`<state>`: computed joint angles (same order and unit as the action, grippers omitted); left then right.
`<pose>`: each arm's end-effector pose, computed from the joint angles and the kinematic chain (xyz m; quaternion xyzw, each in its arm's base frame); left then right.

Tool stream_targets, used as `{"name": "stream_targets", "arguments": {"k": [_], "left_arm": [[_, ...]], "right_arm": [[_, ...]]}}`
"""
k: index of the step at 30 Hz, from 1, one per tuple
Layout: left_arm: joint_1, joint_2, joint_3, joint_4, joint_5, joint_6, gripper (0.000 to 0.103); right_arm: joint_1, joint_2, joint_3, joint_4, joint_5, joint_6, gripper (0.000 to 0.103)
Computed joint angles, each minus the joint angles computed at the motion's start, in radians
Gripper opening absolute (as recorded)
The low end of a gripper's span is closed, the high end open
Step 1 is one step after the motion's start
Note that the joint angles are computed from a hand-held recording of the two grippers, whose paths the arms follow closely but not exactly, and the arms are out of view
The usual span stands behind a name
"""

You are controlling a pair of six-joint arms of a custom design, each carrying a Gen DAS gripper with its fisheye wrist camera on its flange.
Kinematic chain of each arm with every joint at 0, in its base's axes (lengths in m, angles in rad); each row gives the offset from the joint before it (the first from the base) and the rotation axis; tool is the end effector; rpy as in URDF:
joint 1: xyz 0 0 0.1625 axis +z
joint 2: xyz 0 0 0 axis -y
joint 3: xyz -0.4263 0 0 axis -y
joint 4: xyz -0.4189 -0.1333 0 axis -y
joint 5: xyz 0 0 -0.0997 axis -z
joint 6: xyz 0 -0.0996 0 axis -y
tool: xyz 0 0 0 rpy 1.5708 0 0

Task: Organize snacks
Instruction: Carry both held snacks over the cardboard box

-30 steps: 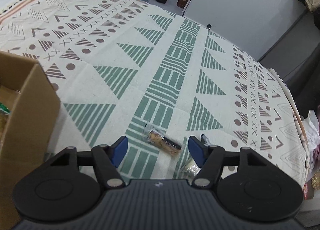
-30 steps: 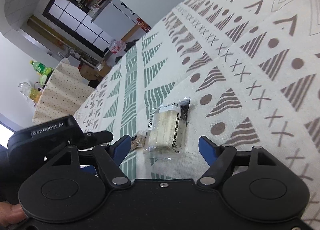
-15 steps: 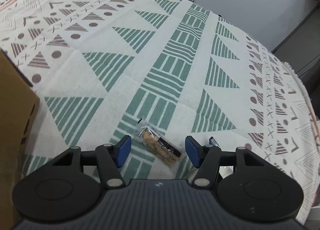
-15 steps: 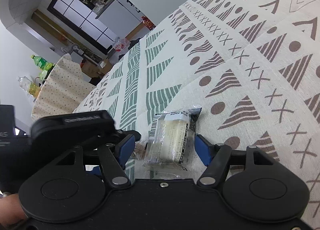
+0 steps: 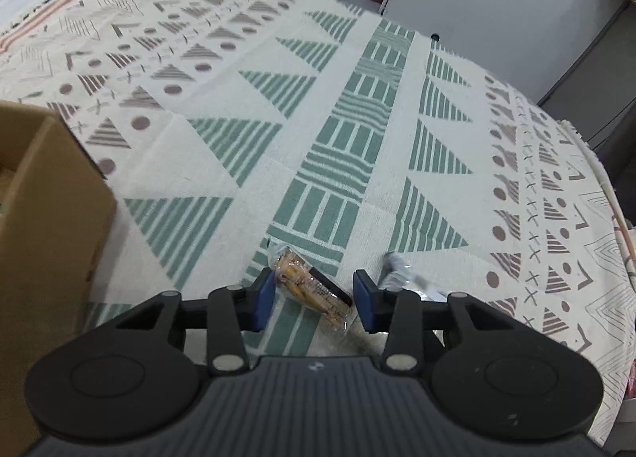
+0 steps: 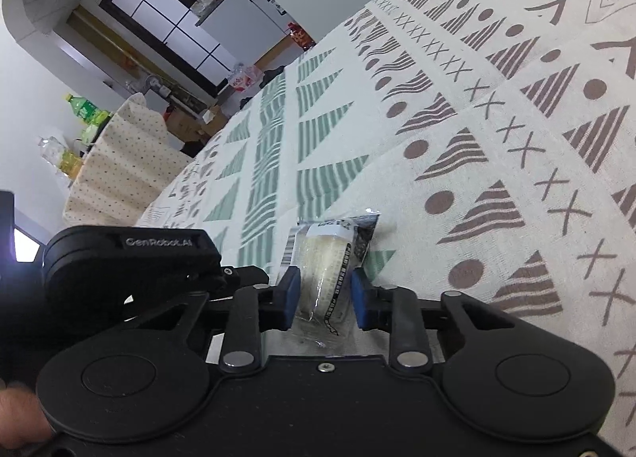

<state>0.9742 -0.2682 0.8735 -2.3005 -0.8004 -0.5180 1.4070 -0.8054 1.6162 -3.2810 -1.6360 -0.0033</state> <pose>-0.3174 -0.8281 -0.0214 0.0130 0.9251 -0.2472 0.2878 0.0071 -0.7348 0.1825 -0.0863 -0.8961 0.4305 0.0655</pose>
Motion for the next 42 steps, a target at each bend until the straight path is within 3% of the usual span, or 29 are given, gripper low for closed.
{"name": "stream_targets", "arguments": {"k": [6,16,27,36,42], "left_arm": [[-0.024,-0.065,0.085,-0.076,0.022,0.025,0.041],[-0.064,-0.218,0.280,-0.176,0.071,-0.007,0.042],[-0.098,-0.381,0.477,-0.257,0.138,-0.069,0.042],[-0.118,-0.504,0.600,-0.249,0.232,-0.133,0.042],[-0.114,-0.568,0.663,-0.232,0.249,-0.184,0.042]], "right_arm": [[0.014,-0.017,0.014,-0.009,0.028,-0.022,0.018],[0.015,-0.060,0.052,-0.039,0.121,0.029,0.017],[0.047,-0.078,0.075,-0.043,0.199,-0.014,0.016],[0.081,-0.077,0.086,-0.029,0.244,-0.045,0.016],[0.108,-0.073,0.110,-0.018,0.283,-0.071,0.016]]}}
